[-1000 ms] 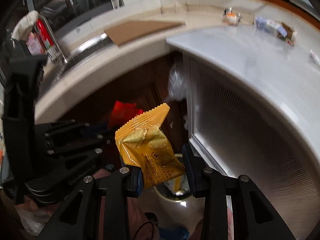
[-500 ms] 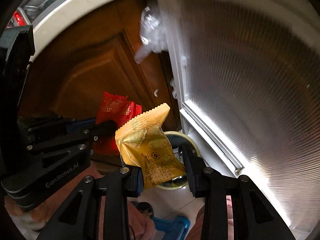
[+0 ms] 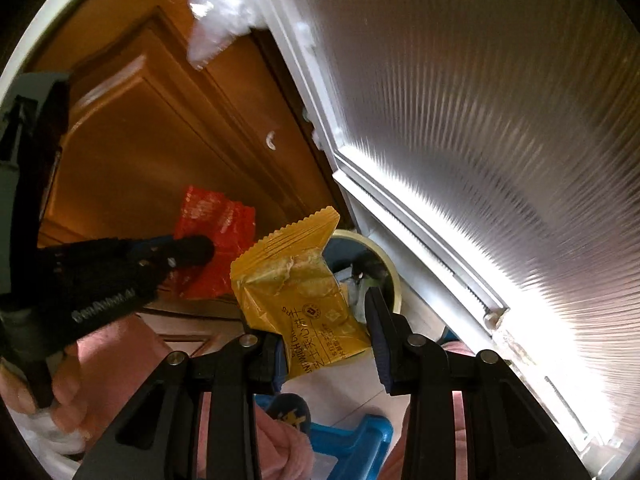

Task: Collect trash
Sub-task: 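Carry both bags down over the bin and open both grippers, then raise both grippers from the bin back toward the counter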

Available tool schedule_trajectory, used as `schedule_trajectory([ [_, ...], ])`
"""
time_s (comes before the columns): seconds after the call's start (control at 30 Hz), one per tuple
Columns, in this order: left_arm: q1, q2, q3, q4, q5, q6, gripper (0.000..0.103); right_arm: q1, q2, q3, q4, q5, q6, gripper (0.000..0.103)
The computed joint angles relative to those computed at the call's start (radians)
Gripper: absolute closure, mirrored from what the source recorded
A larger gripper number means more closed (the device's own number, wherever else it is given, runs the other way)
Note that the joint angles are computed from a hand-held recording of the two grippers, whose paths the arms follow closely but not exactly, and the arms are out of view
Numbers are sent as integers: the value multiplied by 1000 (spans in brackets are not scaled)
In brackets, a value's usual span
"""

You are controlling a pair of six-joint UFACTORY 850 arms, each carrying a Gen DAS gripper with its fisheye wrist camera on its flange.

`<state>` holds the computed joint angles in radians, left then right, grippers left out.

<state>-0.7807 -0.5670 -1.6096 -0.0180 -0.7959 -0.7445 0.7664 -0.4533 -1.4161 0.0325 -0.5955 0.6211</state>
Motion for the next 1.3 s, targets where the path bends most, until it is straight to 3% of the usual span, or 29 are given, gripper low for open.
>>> schedule_trajectory([
  [0.47,23,-154,-127,-52,-115,136,87,-48,-114,0,127,37,-177,64],
  [0.57,23,-170,-149,-37,-146,140,78,-53,-130,2,166,46,-214,61],
  [0.63,26,-179,-160,-65,-160,171,65,-57,-145,-7,195,47,-245,58],
  [0.73,25,-179,-164,-55,-174,167,56,-57,-161,-13,210,55,-262,42],
  [0.93,18,-177,-178,-30,-193,168,50,-54,-158,-11,229,61,-284,31],
  [1.3,3,-129,-178,-7,-239,169,50,-67,-110,37,296,95,-351,31],
])
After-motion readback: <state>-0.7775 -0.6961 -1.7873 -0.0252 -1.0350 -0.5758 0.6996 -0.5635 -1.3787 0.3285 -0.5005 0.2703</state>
